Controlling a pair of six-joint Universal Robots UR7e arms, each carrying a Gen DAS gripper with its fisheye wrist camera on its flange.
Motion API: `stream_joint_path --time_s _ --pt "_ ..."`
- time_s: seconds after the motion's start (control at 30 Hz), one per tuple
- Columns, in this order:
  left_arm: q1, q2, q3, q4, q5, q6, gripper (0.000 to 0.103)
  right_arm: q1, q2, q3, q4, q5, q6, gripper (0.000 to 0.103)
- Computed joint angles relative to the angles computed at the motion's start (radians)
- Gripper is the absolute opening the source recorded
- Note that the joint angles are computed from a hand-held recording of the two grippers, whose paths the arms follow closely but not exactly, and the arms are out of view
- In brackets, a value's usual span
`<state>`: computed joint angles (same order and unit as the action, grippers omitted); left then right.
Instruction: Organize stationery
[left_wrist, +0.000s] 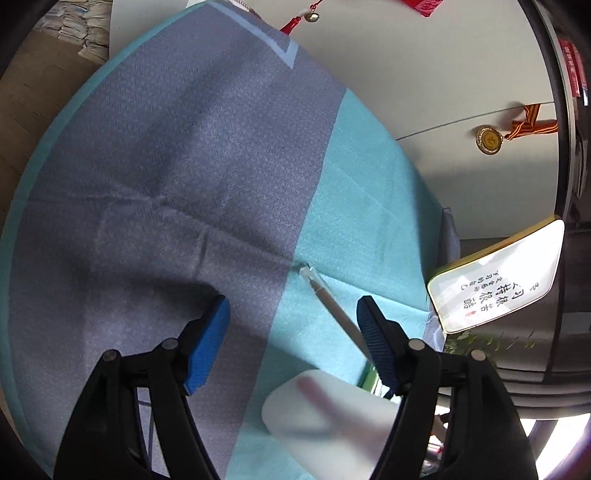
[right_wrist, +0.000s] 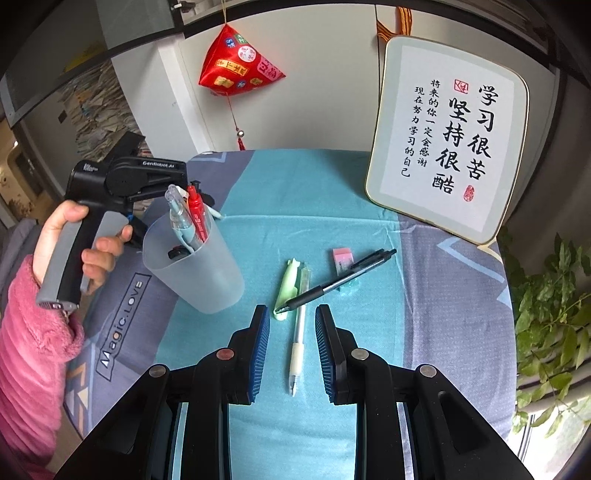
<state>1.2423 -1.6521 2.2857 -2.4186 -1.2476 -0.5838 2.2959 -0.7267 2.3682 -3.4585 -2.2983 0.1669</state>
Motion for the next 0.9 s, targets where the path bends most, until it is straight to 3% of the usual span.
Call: stream_joint_path --time_s 0.13,0.37,0.4,0.43,0.57,0.73,0.9 --pt "-0.014 0.038 -0.017 -0.016 0.001 -0.012 0.070 -0.005 -0.003 0.030 0.017 -0.033 0.007 0.025" --pt "0.008 0.059 -0.041 0.025 -0.079 0.002 0.068 -0.033 0.006 0.118 -0.064 -0.062 0.064 0.025" --pt "0.006 0.059 -0.044 0.037 -0.075 -0.004 0.064 -0.037 0.010 0.126 -0.075 -0.065 0.068 0.025" --pt "0.001 0.062 -0.046 0.043 -0.066 -0.008 0.047 -0.040 0.014 0.132 -0.087 -0.065 0.069 0.025" --pt "-0.002 0.075 -0.046 0.034 -0.094 0.001 0.005 -0.057 0.024 0.140 -0.124 -0.054 0.067 0.025" --pt "-0.039 0.009 -0.023 0.030 -0.050 -0.001 0.005 -0.045 0.028 0.140 -0.142 -0.053 0.055 0.025" --pt "-0.095 -0.123 0.009 0.105 -0.015 0.026 0.005 -0.033 0.033 0.145 -0.156 -0.044 0.054 0.025"
